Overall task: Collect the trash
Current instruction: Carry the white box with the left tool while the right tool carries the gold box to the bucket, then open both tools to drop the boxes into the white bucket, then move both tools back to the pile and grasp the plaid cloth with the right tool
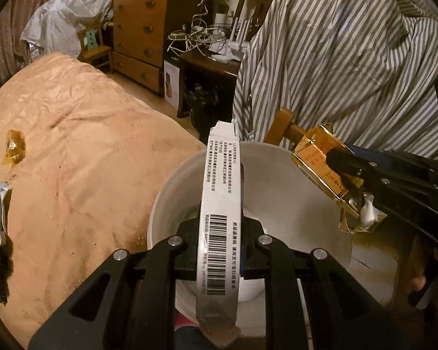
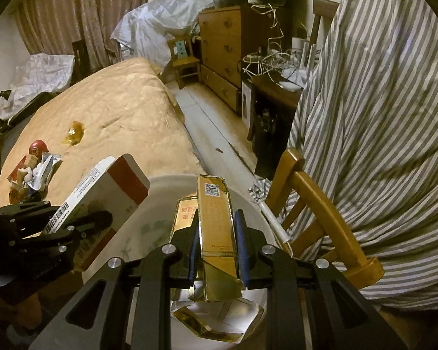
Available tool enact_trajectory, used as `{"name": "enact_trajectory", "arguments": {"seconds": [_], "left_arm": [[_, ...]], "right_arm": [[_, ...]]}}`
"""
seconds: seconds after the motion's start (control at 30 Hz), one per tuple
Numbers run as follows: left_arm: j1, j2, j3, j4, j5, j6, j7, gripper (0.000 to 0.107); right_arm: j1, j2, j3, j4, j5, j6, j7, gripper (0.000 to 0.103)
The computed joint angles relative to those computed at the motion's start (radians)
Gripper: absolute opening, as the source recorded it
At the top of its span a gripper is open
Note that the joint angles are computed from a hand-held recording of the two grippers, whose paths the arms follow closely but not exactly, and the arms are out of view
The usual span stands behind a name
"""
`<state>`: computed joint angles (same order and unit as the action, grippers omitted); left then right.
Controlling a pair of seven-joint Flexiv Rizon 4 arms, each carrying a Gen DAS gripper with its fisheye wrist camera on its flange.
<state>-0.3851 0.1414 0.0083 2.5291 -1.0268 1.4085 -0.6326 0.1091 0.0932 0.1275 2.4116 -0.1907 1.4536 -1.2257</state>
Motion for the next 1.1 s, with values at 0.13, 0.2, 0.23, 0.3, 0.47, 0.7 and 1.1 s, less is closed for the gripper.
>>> {"name": "enact_trajectory", "arguments": {"seconds": [0.13,0.2,0.23,0.3,0.47,0.7,1.1], "left_arm": [[0.003,-0.001,0.0,-0.004,0.012,0.0,-0.01,0.015],[0.004,0.001,0.002,-0.004,0.015,0.001,-0.012,0.015],[0.005,0.0,0.002,-0.004,0.018,0.001,-0.014,0.015],[0.009,-0.002,0.003,-0.006,0.028,-0.003,-0.02,0.015],[0.017,-0.006,0.003,-0.008,0.047,-0.011,-0.034,0.016],[0.005,-0.025,-0.005,-0.005,0.026,0.051,-0.026,0.064],[-0.007,0.024,0.029,0.02,-0.061,0.055,0.056,0.064]], "right_arm": [[-0.007,0.012,0.018,0.025,-0.034,0.011,0.047,0.023],[-0.009,0.02,0.025,0.033,-0.055,0.016,0.072,0.023],[-0.009,0.017,0.024,0.034,-0.061,0.021,0.078,0.023],[-0.006,0.014,0.022,0.036,-0.064,0.027,0.083,0.023],[-0.005,0.007,0.018,0.036,-0.072,0.033,0.092,0.023],[-0.011,0.004,0.019,0.046,-0.086,0.064,0.122,0.038],[-0.007,0.046,0.056,0.061,-0.122,0.119,0.173,0.039]]}}
